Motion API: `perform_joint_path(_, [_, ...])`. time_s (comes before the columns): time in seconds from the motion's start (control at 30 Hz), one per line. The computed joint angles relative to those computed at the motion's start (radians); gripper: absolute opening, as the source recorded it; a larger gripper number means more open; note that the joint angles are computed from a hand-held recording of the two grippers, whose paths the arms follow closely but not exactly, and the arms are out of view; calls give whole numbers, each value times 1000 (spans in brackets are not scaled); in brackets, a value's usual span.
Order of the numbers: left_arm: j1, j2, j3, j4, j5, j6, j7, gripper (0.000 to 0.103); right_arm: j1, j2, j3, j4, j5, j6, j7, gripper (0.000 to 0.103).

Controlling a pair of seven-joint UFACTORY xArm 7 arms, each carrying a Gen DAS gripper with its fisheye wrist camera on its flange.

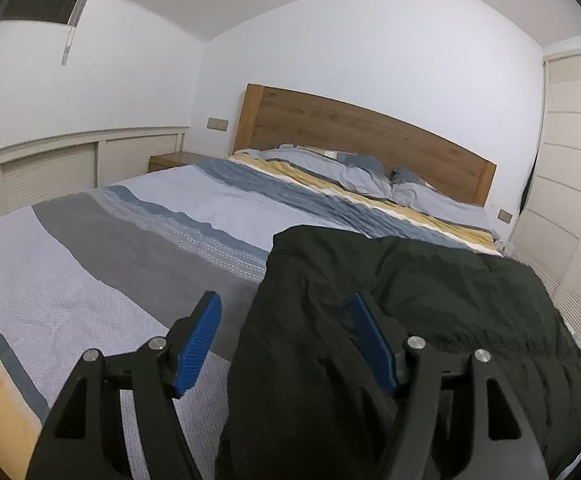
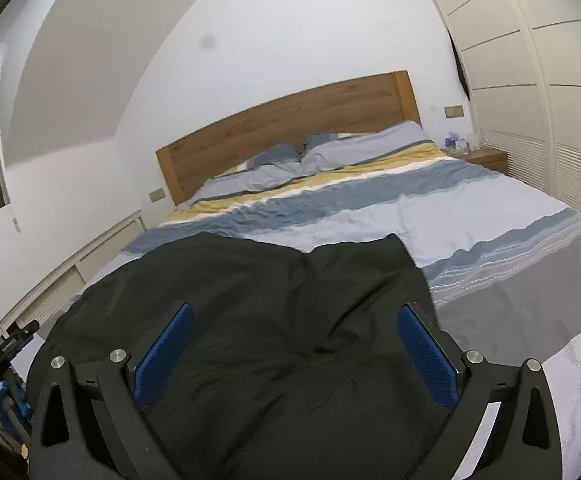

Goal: Fold large clothes

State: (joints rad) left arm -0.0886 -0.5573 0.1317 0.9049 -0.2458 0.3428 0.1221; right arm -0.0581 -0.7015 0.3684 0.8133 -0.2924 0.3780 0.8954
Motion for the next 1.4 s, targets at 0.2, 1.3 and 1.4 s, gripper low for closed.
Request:
perform_joint_path(0.2, [11,-56,-42,-73,36,-53,-22,67,8,-12,51,-6,-2,-12,40,101])
perform_joint_path(1.3, [-14,-447,-186,-193,149,306,-208,81,163,-109,230,58,9,441,230,100])
perform_joint_path(1.4, [-44,-482,-220,-200,149,370,-235,81,196,-111,247,71,10,514,246,101])
